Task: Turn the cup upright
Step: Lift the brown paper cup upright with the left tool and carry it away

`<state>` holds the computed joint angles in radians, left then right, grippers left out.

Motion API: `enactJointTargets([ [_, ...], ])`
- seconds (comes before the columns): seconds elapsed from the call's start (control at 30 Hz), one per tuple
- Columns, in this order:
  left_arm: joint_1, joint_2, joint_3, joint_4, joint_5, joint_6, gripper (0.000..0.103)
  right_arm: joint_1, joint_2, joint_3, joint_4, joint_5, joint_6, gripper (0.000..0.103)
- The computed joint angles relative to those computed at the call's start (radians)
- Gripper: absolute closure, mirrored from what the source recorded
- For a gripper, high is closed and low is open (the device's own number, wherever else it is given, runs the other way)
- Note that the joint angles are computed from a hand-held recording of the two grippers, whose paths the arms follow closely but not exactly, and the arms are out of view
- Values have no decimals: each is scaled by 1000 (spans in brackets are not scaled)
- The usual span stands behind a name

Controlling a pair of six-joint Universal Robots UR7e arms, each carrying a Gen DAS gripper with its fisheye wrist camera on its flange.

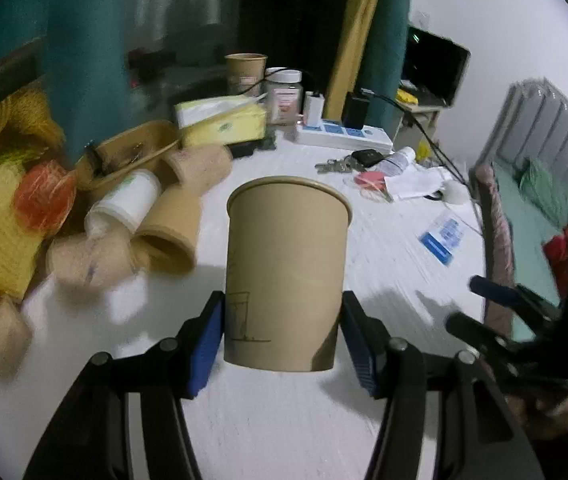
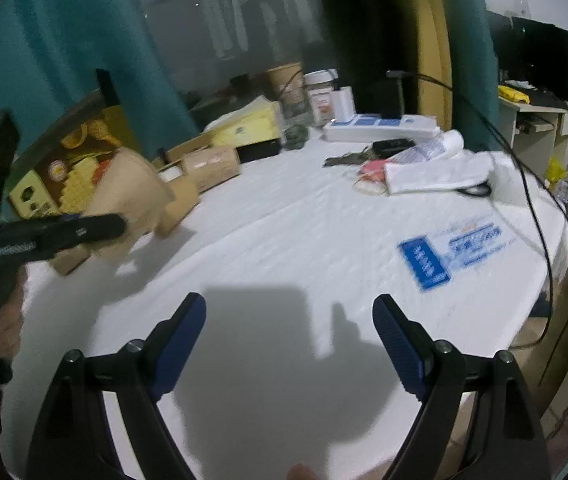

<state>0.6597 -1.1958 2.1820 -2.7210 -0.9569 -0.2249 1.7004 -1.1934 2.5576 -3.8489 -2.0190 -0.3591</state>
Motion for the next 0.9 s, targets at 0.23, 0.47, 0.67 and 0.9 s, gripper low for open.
enactJointTargets([
  [0.23, -136, -400, 293, 204, -4, -431, 46, 100, 72, 126, -117, 1, 73, 19],
  [0.47, -309, -738, 457, 547, 54, -863, 46, 170, 184, 192, -181, -11, 152, 19],
  [0.67, -326, -764, 508, 531, 37, -970, 46, 211, 195, 212, -183, -56, 170, 19],
  [0.9, -285, -654, 524, 386, -3, -951, 46, 200, 162, 241, -199, -76, 179, 19],
])
